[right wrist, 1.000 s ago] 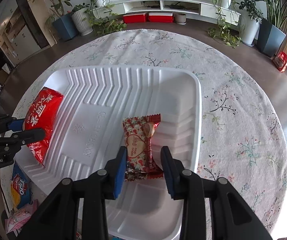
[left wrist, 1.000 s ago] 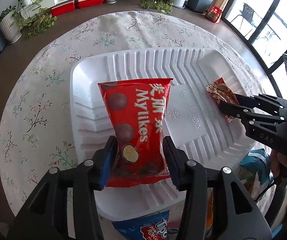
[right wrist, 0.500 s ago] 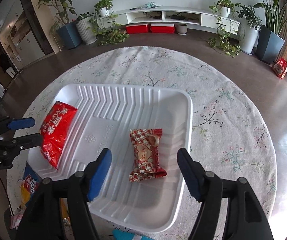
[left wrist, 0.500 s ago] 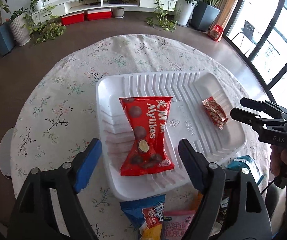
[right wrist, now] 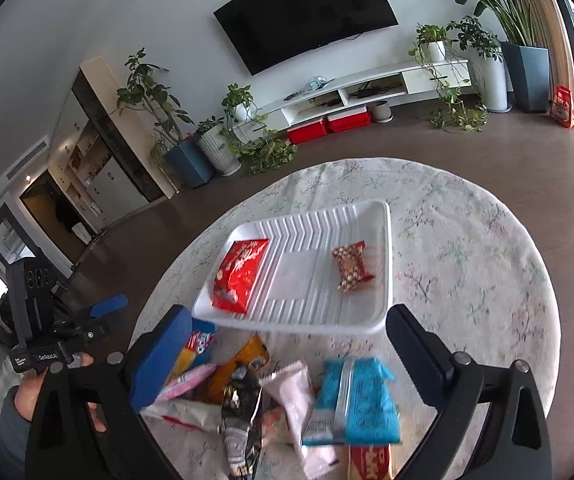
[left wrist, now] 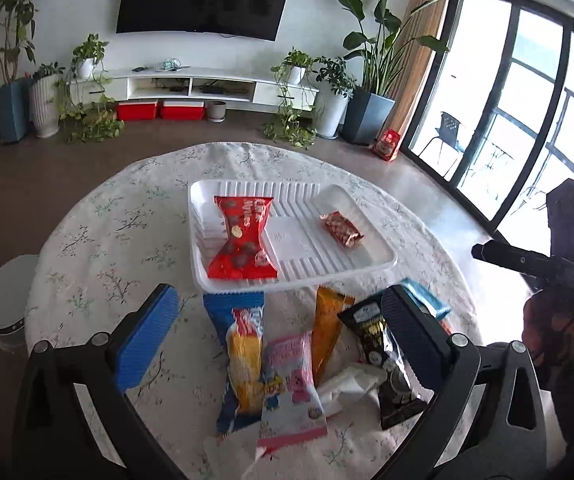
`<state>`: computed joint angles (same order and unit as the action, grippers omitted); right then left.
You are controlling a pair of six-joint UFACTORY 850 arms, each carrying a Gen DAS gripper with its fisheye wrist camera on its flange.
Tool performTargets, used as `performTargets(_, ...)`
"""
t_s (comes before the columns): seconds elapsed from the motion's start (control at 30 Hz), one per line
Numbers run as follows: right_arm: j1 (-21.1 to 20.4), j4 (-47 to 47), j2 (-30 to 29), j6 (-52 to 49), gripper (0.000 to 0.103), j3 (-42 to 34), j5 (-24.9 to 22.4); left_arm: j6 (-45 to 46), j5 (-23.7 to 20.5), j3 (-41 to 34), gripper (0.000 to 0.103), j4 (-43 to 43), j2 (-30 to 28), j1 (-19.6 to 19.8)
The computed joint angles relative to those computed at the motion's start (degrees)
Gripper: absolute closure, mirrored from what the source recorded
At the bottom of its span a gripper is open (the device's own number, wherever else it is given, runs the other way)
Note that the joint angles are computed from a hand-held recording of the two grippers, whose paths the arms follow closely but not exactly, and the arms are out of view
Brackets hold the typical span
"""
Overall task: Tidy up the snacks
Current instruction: 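Withdraw from the tray and move the right gripper to the black-gold bag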
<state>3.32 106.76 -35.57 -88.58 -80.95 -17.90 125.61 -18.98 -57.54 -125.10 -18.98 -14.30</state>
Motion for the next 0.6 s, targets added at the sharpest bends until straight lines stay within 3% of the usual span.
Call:
performTargets(0.07,0.49,9.34,2.52,-8.33,0.003,5.12,-0.53,2.93,2.56,3.13,0.000,-2.02,2.05,-1.32)
performTargets(0.2,2.60,26.38,6.34,-24.92,0.003,13.38,0.45,17.84,0.18,9.67,0.000,-13.38,4.65,-2.89)
performTargets(0.27,3.44,31.49,7.42,-29.64,0.004,16.18,0.44,16.94,-0.70,11.17,0.000,-10.01,4.56,-3.19)
performTargets(0.4,4.29,35.06,8.16,-32.24,0.006,19.36,0.24,21.59,-0.17,12.28,0.000,-11.30,3.78,-3.79)
performTargets(0.6,4.68,29.82,7.06,-25.22,0.016,18.83,1.82,9.98,-1.01,9.89,0.000,-1.08,3.68,-1.52)
